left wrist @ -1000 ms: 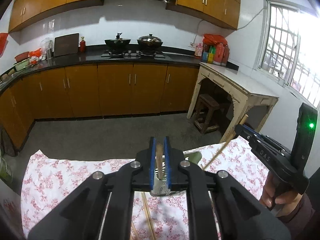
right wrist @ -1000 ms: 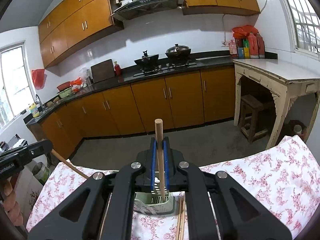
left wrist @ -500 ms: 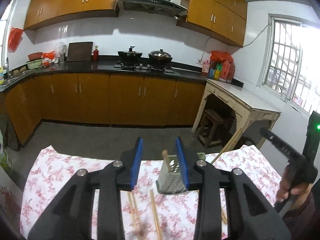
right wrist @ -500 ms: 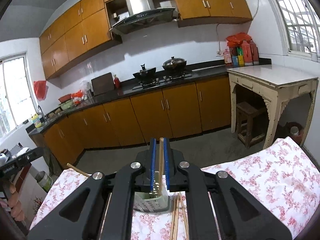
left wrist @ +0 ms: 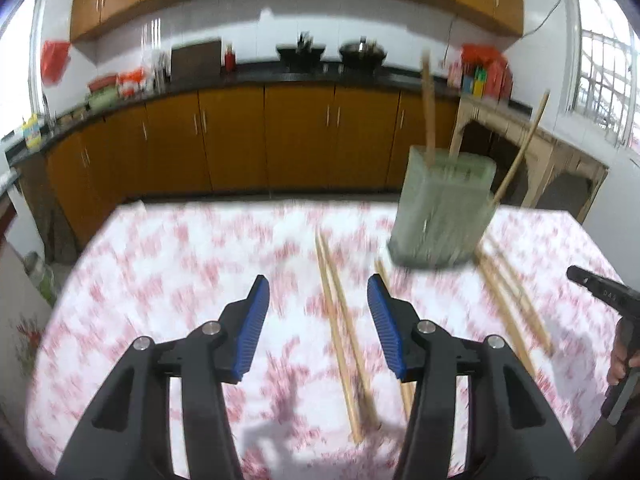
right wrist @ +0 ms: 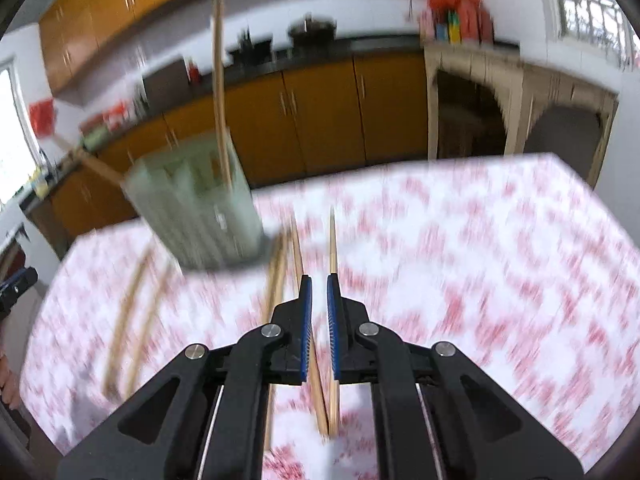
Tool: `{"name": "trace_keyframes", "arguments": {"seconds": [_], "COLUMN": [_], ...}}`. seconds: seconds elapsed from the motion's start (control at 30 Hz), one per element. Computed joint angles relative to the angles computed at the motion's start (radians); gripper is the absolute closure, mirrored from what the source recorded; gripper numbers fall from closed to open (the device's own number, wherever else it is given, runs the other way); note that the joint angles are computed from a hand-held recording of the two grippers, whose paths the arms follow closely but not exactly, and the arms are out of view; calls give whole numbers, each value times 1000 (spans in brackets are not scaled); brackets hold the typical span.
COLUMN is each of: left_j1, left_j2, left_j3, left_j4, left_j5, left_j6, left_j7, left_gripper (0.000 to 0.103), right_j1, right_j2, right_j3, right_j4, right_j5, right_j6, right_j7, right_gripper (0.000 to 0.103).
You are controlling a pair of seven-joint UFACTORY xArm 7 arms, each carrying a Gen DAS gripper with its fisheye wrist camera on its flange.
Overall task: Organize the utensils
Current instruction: 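Lower the chopsticks into the holder and open both tools, then grasp another chopstick with the left tool while the right tool grasps one too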
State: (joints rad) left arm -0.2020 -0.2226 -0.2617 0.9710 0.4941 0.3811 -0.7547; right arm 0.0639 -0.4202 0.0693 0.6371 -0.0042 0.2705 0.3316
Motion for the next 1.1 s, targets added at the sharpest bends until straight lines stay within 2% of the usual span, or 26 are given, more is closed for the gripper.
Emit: {"name": "trace_keyframes", "arguments": {"seconds": [0.07, 0.33, 0.63, 0.97, 1.03, 1.1], "left_j1": [-7, -1, -34, -65, -69, -75], "left_j2": [15, 28, 40, 72, 84, 93], "left_j3": [5, 4, 26, 30, 31, 32], "left_j4": [-34, -115, -134, -125, -116, -106], "left_j5": [-20, 30, -45, -115, -116, -118], "left_j6": [-13, -43, -62, -57, -50, -43], "left_j7": [-2, -50, 22, 109, 110, 114], "left_gripper": [52, 52, 52, 52, 53, 58], "right_j1": [9, 23, -41, -44, -83, -124], "right_j2": [20, 78, 90, 85, 81, 78], "right_j3": [5, -3, 51, 50, 77, 91], "right_j4": [-17, -27, -32, -43, -40, -41], "right_j5": [3, 11, -98, -138, -174, -205], "right_j6": [5, -12, -19, -26, -14, -10], "right_j7": [1, -10, 53, 76, 126, 190], "right_gripper": [94, 94, 94, 95, 95, 96]}}
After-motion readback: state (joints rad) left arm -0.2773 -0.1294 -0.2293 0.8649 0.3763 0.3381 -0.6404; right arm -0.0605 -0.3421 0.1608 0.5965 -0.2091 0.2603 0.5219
